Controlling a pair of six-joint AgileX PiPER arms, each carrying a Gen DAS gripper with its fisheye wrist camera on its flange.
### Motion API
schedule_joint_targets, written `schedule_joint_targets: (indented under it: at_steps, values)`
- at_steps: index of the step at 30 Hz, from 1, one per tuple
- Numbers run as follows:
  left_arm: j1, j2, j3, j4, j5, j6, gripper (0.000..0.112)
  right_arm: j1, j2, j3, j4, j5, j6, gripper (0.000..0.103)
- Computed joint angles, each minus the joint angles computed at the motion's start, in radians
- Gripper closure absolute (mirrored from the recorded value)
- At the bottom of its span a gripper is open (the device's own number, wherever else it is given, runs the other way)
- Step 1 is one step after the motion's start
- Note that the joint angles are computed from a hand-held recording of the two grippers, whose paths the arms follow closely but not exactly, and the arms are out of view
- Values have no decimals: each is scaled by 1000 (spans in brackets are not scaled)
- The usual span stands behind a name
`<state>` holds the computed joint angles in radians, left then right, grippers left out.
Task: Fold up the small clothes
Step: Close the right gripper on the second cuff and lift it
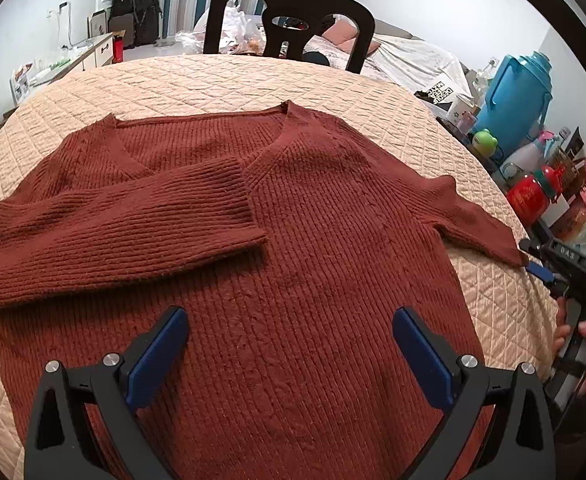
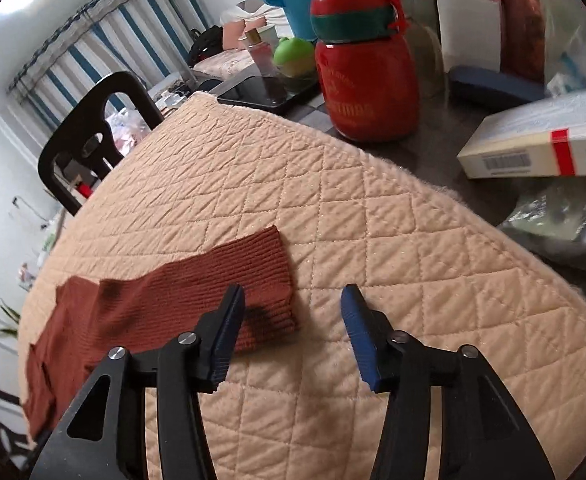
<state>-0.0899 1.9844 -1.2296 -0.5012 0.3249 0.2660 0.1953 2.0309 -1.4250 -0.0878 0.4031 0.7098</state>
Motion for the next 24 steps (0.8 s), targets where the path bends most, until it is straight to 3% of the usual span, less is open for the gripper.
schedule_joint_targets:
  at_steps: [4,11,14,16,18,24]
  values:
    - [0,-4,8,-9,-1,12,9,9,13,-23,-53,17,50,52]
    - [-5,1,2,13,0,-4,9,4,18,-14,92,-33,-102,53]
    - [-2,1,2,-2,1,9,9,-6,25,-21,177,-39,-187,72]
    - [-2,1,3,-6,1,13,9,-10,37,-34,231,-31,-248,74]
    - [0,1,3,-11,3,18,9,-23,43,-35,375,-41,-383,85]
    - [8,-3,7,-37,8,43,9,-8,9,-22,439,-79,-468,90]
